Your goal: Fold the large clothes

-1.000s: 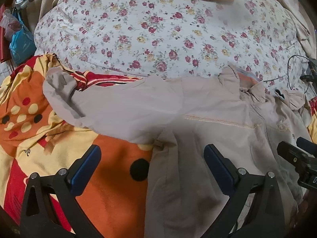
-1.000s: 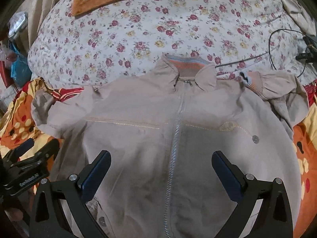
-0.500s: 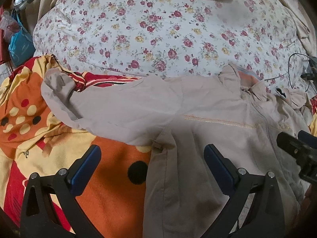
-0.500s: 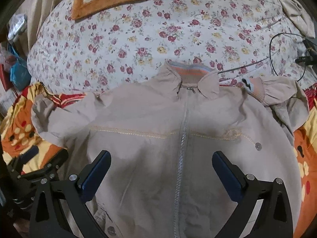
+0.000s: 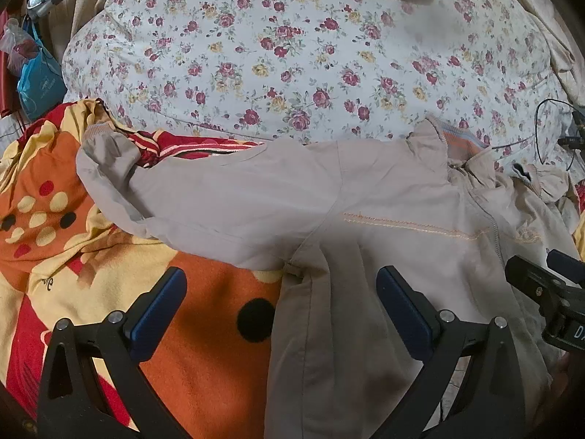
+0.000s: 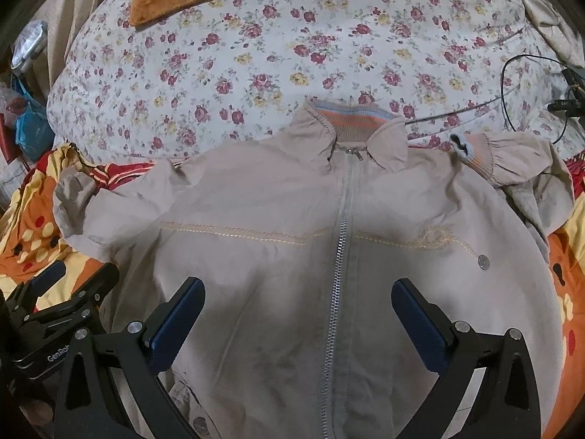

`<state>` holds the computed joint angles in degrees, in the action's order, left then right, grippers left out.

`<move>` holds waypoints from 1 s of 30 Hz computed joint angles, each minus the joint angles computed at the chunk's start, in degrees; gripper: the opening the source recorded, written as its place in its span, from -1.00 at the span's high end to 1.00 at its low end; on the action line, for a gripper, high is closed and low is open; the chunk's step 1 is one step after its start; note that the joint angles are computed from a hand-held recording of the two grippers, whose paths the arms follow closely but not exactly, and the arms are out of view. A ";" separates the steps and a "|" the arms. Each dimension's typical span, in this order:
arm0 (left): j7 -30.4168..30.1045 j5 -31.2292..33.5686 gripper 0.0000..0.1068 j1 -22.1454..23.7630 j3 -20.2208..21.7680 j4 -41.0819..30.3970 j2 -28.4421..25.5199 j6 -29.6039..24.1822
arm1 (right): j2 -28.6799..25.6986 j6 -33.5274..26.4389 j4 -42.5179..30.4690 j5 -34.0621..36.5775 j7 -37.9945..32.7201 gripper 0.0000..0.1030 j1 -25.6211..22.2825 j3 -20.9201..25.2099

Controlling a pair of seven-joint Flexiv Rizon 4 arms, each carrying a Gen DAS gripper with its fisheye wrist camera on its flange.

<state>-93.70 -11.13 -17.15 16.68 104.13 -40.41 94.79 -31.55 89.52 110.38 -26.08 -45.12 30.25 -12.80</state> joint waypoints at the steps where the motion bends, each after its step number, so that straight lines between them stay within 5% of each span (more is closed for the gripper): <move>1: -0.07 -0.01 -0.93 -0.03 0.04 -0.05 -0.06 0.04 | -0.02 -0.05 -0.02 -0.06 0.00 -0.99 0.14 -0.15; 30: -3.49 1.50 -0.93 -1.04 2.54 -2.00 -1.34 -2.19 | -2.09 -4.93 -4.18 -0.08 -2.59 -0.99 -5.10 6.33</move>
<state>-97.20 -9.63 -18.19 19.22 102.13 -41.74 92.60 -33.64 84.59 106.21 -26.16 -47.71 25.15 -6.47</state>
